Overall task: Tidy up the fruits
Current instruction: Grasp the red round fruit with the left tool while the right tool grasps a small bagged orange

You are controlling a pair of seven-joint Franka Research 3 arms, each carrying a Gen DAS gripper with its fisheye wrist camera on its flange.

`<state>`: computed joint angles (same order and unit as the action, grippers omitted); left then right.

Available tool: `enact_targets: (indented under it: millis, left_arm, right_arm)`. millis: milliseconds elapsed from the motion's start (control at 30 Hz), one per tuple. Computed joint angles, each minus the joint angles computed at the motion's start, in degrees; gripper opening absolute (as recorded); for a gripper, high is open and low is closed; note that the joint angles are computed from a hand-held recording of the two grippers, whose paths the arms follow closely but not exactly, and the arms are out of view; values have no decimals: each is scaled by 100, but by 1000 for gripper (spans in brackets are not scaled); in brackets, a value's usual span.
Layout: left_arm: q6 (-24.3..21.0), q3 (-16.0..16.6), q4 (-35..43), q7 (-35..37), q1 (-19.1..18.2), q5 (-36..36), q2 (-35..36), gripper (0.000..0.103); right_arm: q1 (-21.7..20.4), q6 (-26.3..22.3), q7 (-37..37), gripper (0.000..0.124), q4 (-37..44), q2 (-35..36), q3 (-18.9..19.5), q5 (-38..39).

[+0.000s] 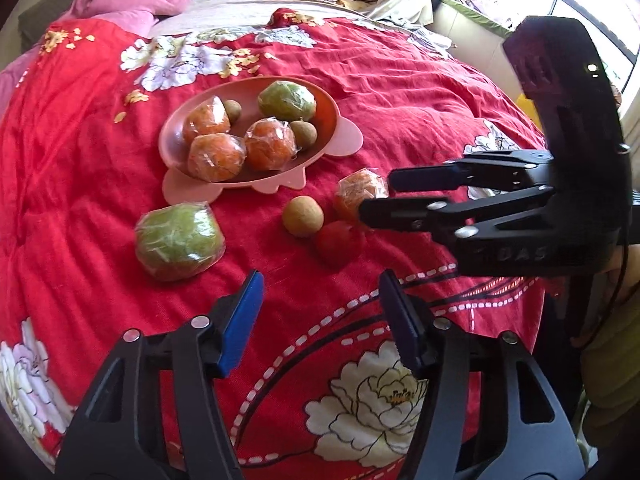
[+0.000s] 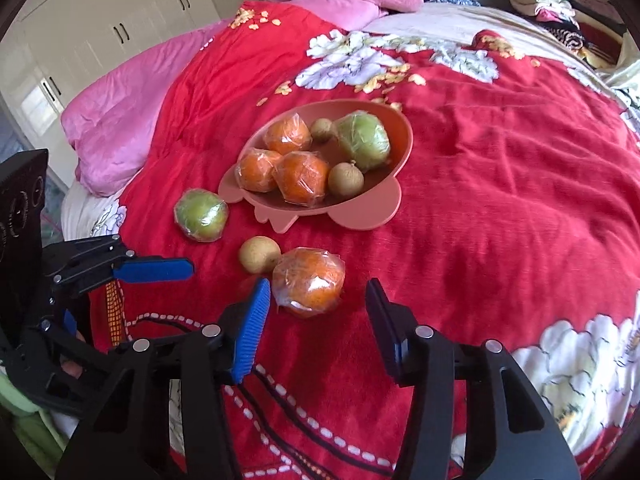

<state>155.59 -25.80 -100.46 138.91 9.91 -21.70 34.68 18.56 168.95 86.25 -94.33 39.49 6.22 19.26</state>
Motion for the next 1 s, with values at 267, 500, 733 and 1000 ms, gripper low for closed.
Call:
enact_targets:
  millis: [267,500,733,1000]
  left_arm:
    - [-251,69,373,-260,-162,130,281,46]
    - [-293,74,610,-457,-252,218,500,35]
    - [-252,93,804,-693,-349,315,666,27]
    - [-404,-81,726,-501,-124,290,571,22]
  right_arm:
    - [-574,20,-668,38,188,197,702,562]
    - [-655,421,-810,37,-159,-39,719,928]
    - [-684,583,-752,37,-270,-97,695,983]
    - [-808,738,-870,37,-385,-166,868,1025]
